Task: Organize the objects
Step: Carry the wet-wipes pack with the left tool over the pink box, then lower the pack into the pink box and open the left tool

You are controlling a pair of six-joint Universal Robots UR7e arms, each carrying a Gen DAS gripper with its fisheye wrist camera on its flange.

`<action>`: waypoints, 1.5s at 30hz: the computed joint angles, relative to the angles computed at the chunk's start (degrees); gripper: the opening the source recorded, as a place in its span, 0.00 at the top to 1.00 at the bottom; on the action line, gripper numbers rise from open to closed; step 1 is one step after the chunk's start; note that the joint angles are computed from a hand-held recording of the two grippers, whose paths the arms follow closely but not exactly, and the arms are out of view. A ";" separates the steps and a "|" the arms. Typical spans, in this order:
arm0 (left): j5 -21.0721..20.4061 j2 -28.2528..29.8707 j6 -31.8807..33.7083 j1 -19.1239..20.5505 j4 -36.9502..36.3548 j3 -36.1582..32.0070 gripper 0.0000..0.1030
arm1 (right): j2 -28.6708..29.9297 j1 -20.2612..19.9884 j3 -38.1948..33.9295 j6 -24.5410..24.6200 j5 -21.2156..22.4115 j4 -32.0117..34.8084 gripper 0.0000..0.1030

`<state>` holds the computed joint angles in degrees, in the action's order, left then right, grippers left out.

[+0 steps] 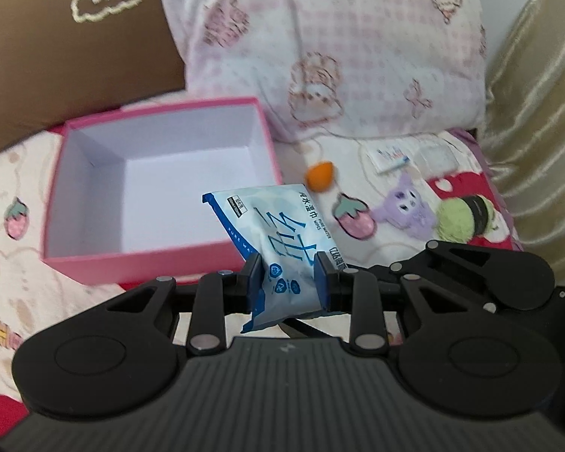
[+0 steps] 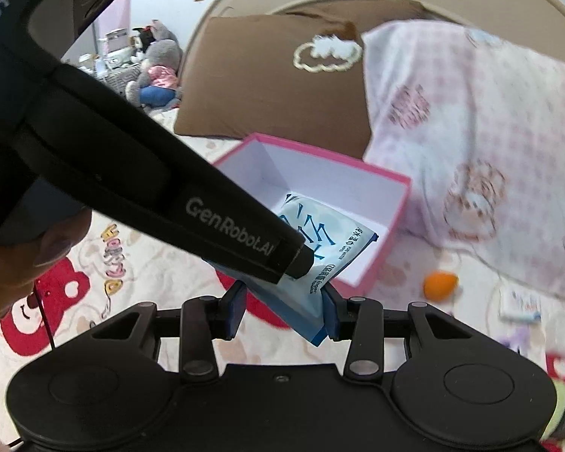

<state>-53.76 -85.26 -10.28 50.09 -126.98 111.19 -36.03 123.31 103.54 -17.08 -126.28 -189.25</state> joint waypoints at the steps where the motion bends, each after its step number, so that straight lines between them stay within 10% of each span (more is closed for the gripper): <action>1: 0.35 0.08 0.12 0.25 0.25 -0.68 0.73 | 0.54 0.01 -1.19 -0.91 0.27 0.35 0.55; 19: 3.78 10.45 4.77 12.14 -1.60 -15.15 0.73 | 11.11 -6.00 -26.06 -6.90 9.27 19.75 0.56; 45: -0.12 26.56 12.23 26.51 0.63 -32.19 0.76 | 27.58 -14.06 -55.52 -0.32 15.01 45.91 0.53</action>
<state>-53.88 -58.70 1.95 76.60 -126.35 78.99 -8.46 109.24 48.02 -17.40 -111.27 -143.34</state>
